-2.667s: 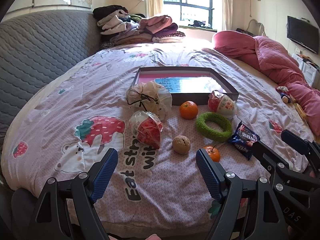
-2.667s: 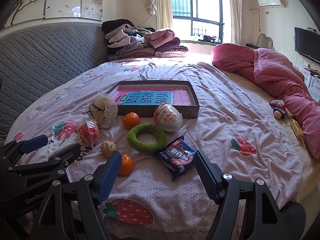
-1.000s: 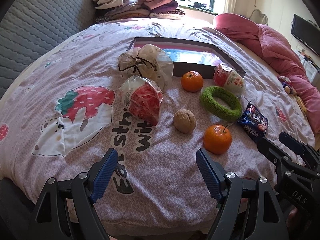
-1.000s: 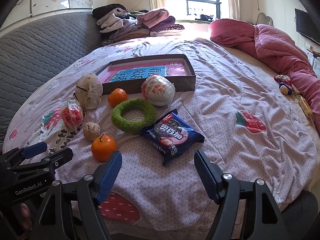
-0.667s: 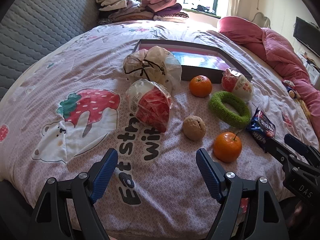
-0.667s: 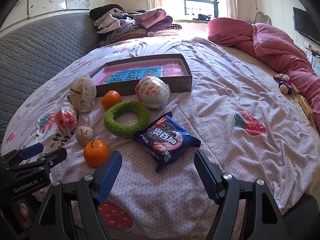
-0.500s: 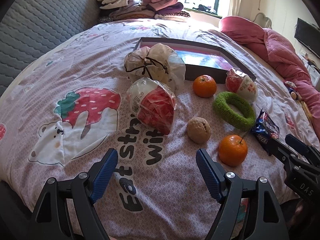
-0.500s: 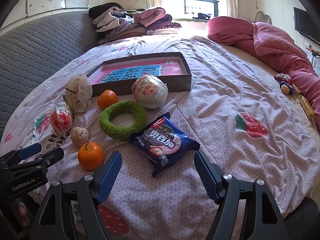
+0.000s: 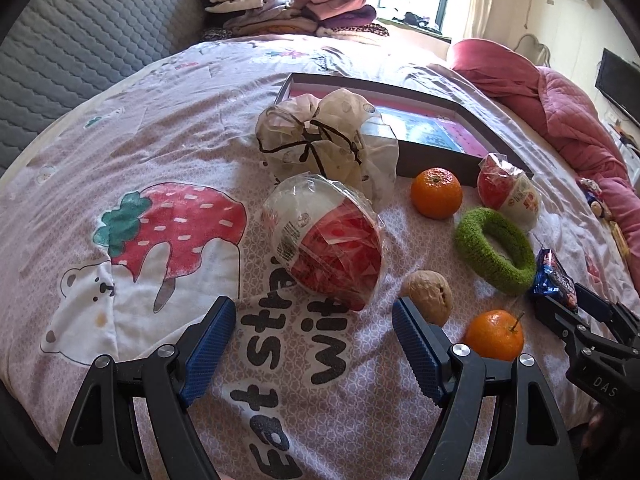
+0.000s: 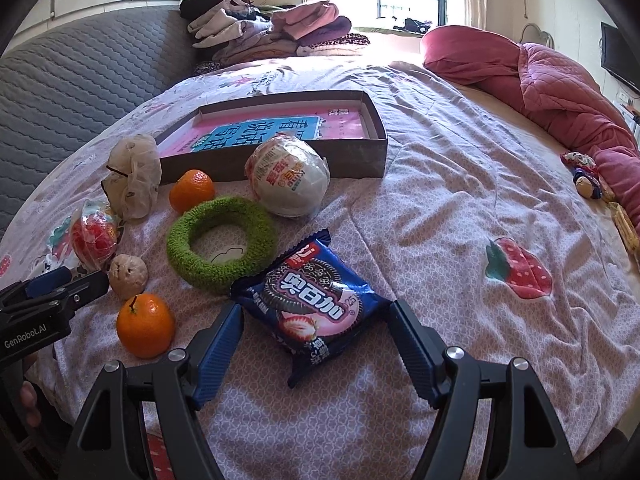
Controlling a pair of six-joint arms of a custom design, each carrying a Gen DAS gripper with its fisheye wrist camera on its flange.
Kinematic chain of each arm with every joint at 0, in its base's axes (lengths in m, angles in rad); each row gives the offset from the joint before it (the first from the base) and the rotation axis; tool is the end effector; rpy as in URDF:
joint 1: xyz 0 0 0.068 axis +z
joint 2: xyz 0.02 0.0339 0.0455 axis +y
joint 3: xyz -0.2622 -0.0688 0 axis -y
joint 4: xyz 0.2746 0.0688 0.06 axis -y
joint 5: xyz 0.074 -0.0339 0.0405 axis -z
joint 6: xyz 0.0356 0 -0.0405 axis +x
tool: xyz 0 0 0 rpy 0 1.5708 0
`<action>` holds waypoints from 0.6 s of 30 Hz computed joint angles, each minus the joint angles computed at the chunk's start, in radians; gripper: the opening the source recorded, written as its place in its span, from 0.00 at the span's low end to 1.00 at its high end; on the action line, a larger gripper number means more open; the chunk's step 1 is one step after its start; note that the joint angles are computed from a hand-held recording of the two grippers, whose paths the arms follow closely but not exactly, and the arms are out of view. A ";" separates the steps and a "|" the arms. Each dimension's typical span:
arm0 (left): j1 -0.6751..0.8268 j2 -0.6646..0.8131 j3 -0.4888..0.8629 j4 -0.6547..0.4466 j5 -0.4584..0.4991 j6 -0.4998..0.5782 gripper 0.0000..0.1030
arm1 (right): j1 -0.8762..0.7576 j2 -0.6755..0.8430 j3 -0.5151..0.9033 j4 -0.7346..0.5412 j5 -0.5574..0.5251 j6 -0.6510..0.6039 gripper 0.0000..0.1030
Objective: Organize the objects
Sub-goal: 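Close the left tool on the wrapped ball while the right tool grips the Oreo packet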
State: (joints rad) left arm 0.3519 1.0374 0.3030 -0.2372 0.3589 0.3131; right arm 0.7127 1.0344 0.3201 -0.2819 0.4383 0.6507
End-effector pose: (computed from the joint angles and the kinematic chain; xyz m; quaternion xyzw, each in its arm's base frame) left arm 0.1838 0.0542 0.1112 0.0344 0.9410 -0.0664 0.3302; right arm 0.1540 0.1131 0.1151 0.0326 0.9375 0.0124 0.3461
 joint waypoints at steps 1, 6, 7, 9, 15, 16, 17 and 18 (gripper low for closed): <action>-0.001 0.010 0.004 0.007 0.001 -0.003 0.79 | -0.011 0.008 0.000 0.010 -0.007 -0.013 0.72; -0.019 0.057 0.023 0.054 -0.015 -0.029 0.79 | -0.056 0.072 0.016 0.063 -0.023 -0.078 0.72; -0.023 0.067 0.027 0.066 -0.017 -0.032 0.79 | -0.065 0.083 0.018 0.075 -0.029 -0.093 0.72; -0.035 0.085 0.035 0.090 -0.035 -0.042 0.79 | -0.080 0.102 0.022 0.095 -0.034 -0.114 0.72; -0.059 0.136 0.059 0.133 -0.045 -0.076 0.79 | -0.111 0.137 0.026 0.137 -0.040 -0.146 0.72; -0.063 0.138 0.058 0.140 -0.046 -0.080 0.79 | -0.117 0.132 0.023 0.139 -0.048 -0.146 0.72; -0.064 0.139 0.056 0.144 -0.048 -0.082 0.79 | -0.123 0.121 0.016 0.141 -0.056 -0.143 0.72; -0.065 0.139 0.055 0.147 -0.045 -0.084 0.79 | -0.128 0.111 0.009 0.142 -0.063 -0.144 0.72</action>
State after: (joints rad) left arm 0.2871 1.1767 0.3585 -0.0905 0.3144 0.2296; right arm 0.5847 1.1458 0.3293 -0.1400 0.3749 0.5071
